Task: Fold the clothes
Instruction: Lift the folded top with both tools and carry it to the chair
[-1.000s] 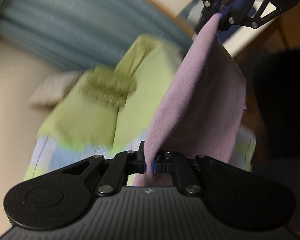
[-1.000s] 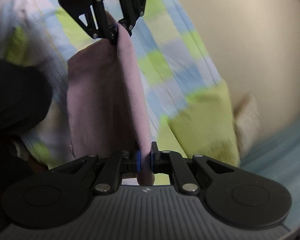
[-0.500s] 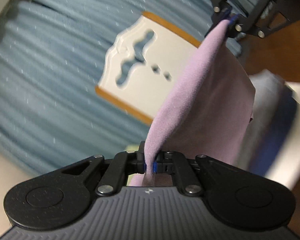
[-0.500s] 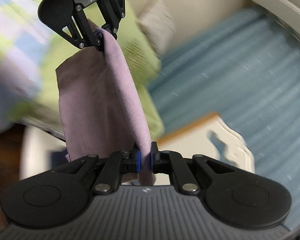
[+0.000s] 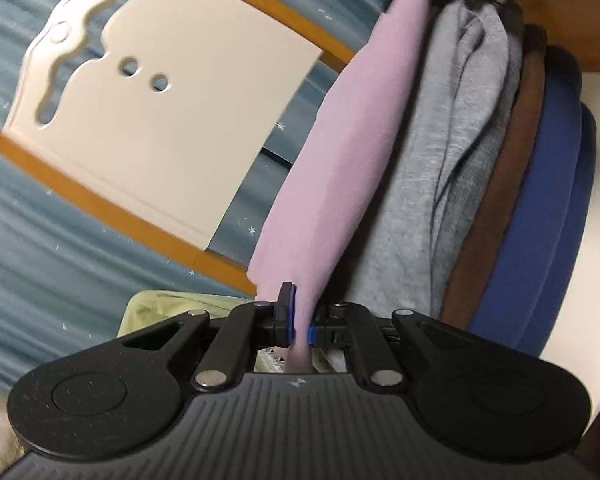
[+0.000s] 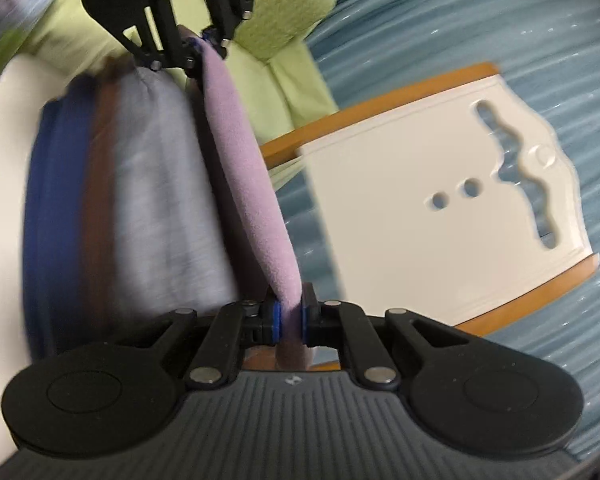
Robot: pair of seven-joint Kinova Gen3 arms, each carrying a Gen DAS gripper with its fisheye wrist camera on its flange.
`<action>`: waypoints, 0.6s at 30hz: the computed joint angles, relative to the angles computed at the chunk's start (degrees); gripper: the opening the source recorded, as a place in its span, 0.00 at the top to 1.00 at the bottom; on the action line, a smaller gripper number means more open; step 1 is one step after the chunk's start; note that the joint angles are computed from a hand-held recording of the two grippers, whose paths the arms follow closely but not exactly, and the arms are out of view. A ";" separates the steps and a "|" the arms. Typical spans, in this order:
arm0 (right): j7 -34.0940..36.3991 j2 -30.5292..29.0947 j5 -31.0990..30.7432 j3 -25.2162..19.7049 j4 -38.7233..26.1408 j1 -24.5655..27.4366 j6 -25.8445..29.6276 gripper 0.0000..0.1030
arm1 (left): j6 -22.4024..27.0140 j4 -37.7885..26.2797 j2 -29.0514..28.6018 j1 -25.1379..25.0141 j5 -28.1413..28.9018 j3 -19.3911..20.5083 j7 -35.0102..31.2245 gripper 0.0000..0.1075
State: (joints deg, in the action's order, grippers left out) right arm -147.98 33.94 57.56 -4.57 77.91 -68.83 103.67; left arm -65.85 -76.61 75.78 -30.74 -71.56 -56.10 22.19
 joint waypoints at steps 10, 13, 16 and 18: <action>1.87 -1.36 -1.07 -1.01 2.67 -0.70 2.65 0.94 | 1.64 -1.78 0.09 -0.62 -1.01 1.37 -2.90 0.96; 1.67 -1.58 -0.36 -1.34 3.47 -0.92 3.94 0.94 | 2.85 -3.67 0.65 -1.61 -1.32 1.38 -4.87 0.96; 2.71 -0.98 -1.83 -2.22 2.80 -0.02 3.45 0.94 | 3.38 -5.47 0.87 -2.23 -2.11 0.35 -5.76 0.96; 3.63 -0.17 -2.52 -2.48 2.44 -0.08 3.55 0.94 | 4.04 -6.48 1.08 -2.74 -2.38 0.26 -5.51 0.96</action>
State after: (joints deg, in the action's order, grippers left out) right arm -144.34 33.77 55.04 -7.05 80.35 -68.91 107.22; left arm -61.80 -83.09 76.86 -33.48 -73.94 -55.84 16.69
